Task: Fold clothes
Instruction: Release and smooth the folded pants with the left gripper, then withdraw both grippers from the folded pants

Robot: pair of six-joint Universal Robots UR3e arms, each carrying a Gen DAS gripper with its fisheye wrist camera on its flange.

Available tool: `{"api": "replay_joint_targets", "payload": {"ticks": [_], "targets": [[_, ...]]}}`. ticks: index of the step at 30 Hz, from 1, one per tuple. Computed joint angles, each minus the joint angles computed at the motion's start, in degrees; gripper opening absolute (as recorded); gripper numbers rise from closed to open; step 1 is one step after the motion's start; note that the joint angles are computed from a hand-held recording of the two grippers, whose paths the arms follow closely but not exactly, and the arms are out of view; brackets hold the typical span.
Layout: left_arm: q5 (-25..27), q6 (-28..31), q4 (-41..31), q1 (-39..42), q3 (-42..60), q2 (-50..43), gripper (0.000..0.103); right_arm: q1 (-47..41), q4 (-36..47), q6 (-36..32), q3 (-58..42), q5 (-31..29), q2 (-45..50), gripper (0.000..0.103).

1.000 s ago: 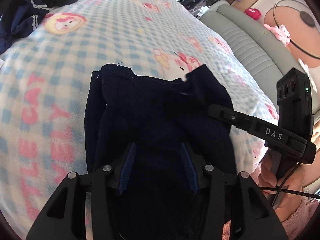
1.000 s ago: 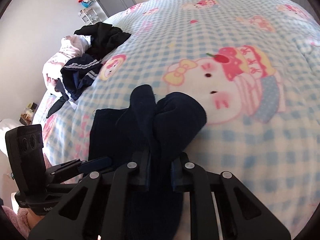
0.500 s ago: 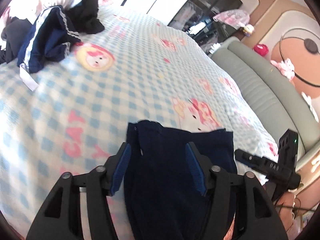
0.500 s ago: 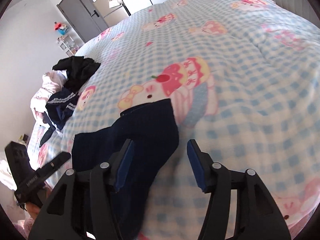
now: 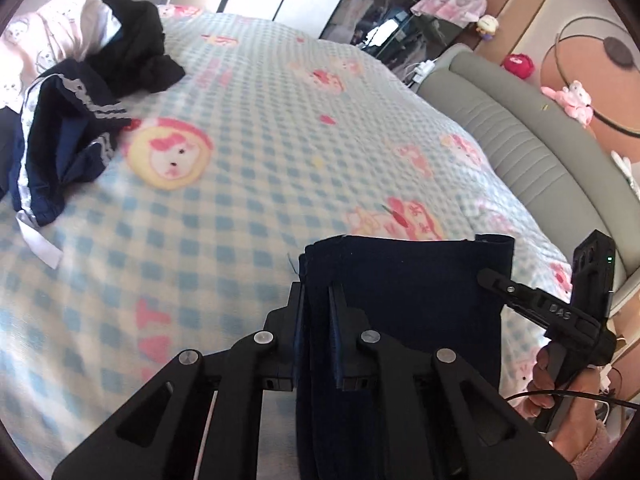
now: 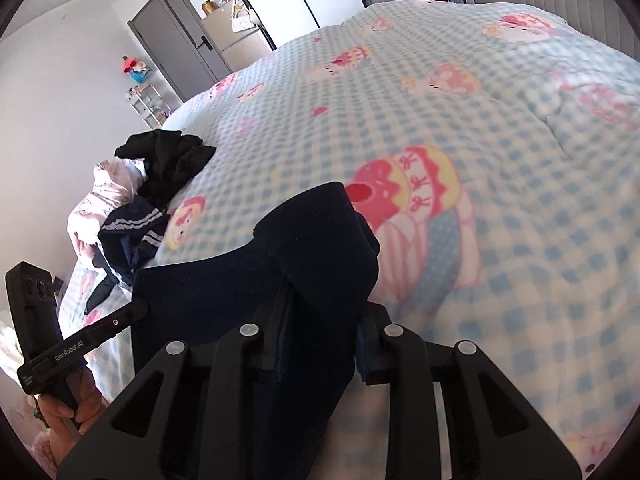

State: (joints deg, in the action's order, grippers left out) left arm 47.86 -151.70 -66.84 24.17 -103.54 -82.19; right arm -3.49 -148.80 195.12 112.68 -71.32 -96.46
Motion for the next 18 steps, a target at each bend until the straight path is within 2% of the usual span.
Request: {"api": "replay_joint_targets", "payload": {"ticks": [1,2,3,4,8,10,11,14,15,16,18], "targets": [[3.63,-0.33,-2.18,-1.00,2.88,-3.49,0.018,0.16,0.46,0.68,-1.03,-0.49,1.22,0.064],[6.97,-0.85,-4.10,-1.89,5.59,-6.78,0.025,0.27,1.07,1.26,-1.62,-1.63,2.18,0.073],[9.18,-1.47,-4.71,-2.30,6.51,-8.58,0.037,-0.01,2.10,1.68,-1.60,-2.63,2.18,0.076],[10.15,-2.13,-3.33,-2.08,5.22,-8.65,0.037,-0.29,3.12,2.10,-1.61,-3.63,2.22,0.076],[-1.12,5.81,-3.08,4.79,-3.75,2.25,0.043,-2.91,3.12,2.26,3.36,-4.22,-3.48,0.076],[-6.18,10.35,-5.01,6.70,-6.34,6.42,0.044,-3.36,4.61,0.11,3.82,-4.13,-5.52,0.076],[-5.05,10.53,-4.92,5.00,-5.77,5.72,0.044,-3.36,5.38,-1.19,3.56,-3.69,-5.73,0.076],[13.07,1.55,5.02,-7.10,-1.90,-1.54,0.044,-0.94,8.64,-1.95,1.22,-5.83,-3.95,0.076],[16.18,0.27,6.70,-8.31,-2.26,-1.58,0.044,-0.12,9.82,-1.77,0.54,-6.47,-3.36,0.076],[16.97,0.44,7.28,-8.03,-3.17,-0.80,0.044,-0.30,10.62,-1.47,1.32,-5.33,-4.34,0.076],[8.68,3.96,0.39,-1.96,-5.00,5.20,0.044,-0.67,11.32,-0.75,4.36,-2.98,-8.66,0.076]]}}
